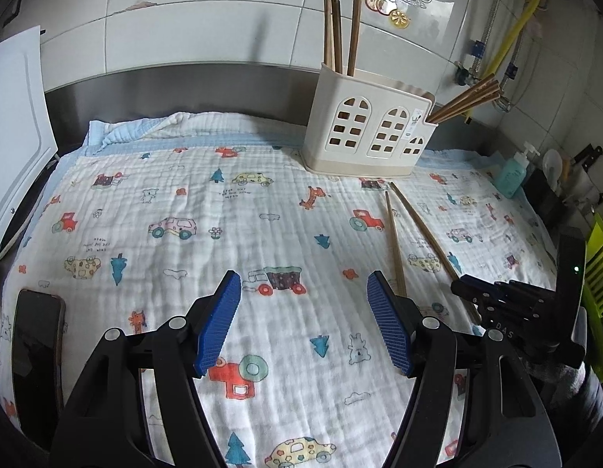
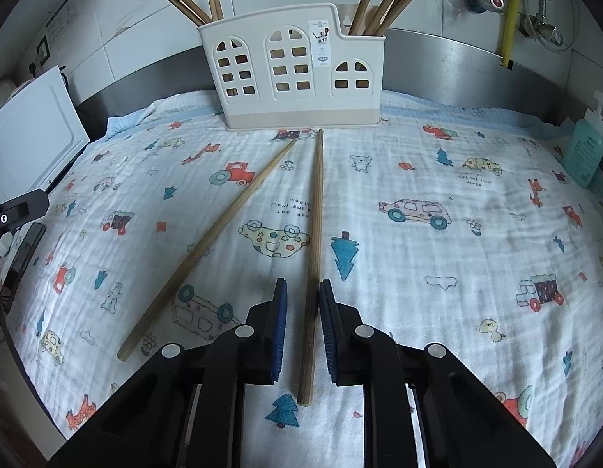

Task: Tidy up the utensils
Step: 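Move both open tools back down to the last chopsticks, then close the right tool on a chopstick while the left tool grasps the other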

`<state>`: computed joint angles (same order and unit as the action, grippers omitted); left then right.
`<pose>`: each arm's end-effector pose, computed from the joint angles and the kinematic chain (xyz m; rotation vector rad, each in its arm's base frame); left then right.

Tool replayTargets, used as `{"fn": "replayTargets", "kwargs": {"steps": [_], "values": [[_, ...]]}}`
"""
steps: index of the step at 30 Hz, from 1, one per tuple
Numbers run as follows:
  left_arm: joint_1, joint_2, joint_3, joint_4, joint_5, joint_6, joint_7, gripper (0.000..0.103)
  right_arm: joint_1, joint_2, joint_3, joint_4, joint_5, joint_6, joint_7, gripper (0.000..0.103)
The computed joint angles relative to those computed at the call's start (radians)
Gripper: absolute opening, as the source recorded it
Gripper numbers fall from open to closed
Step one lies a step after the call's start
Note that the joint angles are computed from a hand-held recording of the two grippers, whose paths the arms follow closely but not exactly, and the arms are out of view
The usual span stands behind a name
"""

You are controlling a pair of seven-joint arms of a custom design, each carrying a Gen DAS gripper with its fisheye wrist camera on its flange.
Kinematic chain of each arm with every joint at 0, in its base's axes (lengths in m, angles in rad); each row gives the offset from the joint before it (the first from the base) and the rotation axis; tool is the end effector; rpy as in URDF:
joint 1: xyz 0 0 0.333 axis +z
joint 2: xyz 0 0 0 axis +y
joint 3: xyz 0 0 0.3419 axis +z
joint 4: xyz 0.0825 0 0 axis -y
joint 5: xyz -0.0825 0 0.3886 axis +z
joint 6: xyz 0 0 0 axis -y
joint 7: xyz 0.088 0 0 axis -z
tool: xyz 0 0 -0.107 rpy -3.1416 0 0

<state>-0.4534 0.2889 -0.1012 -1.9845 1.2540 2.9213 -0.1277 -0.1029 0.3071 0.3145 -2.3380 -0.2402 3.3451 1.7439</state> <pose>0.5094 -0.3805 0.3866 -1.8291 1.8254 -0.9787 0.5569 0.1395 0.3156 -1.9514 1.5263 -0.4714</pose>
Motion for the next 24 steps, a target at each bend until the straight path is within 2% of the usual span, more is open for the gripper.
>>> {"fn": "replayTargets", "kwargs": {"steps": [3,5,8,15,19,24], "values": [[-0.004,0.006,-0.004,0.002,0.000,0.003,0.012,0.067,0.067,-0.004,-0.063,-0.001,0.025,0.005,-0.012,0.010],[-0.007,0.012,-0.007,0.006,-0.011,0.002,0.028,0.067,0.074,-0.005,-0.070,-0.003,0.031,0.007,-0.014,0.008],[-0.014,0.026,-0.007,0.012,-0.035,0.015,0.053,0.067,0.046,-0.003,-0.046,-0.006,0.022,0.016,-0.006,0.007],[-0.053,0.068,0.005,0.042,-0.109,0.033,0.144,0.067,0.015,-0.029,-0.036,-0.036,-0.020,0.059,0.045,0.007],[-0.084,0.094,0.019,0.067,-0.154,0.040,0.202,0.067,-0.014,-0.056,-0.031,-0.059,-0.088,0.091,0.110,0.007],[-0.115,0.129,0.036,0.099,-0.225,0.055,0.282,0.066,-0.021,-0.085,-0.055,-0.080,-0.185,0.123,0.198,0.007]]}}
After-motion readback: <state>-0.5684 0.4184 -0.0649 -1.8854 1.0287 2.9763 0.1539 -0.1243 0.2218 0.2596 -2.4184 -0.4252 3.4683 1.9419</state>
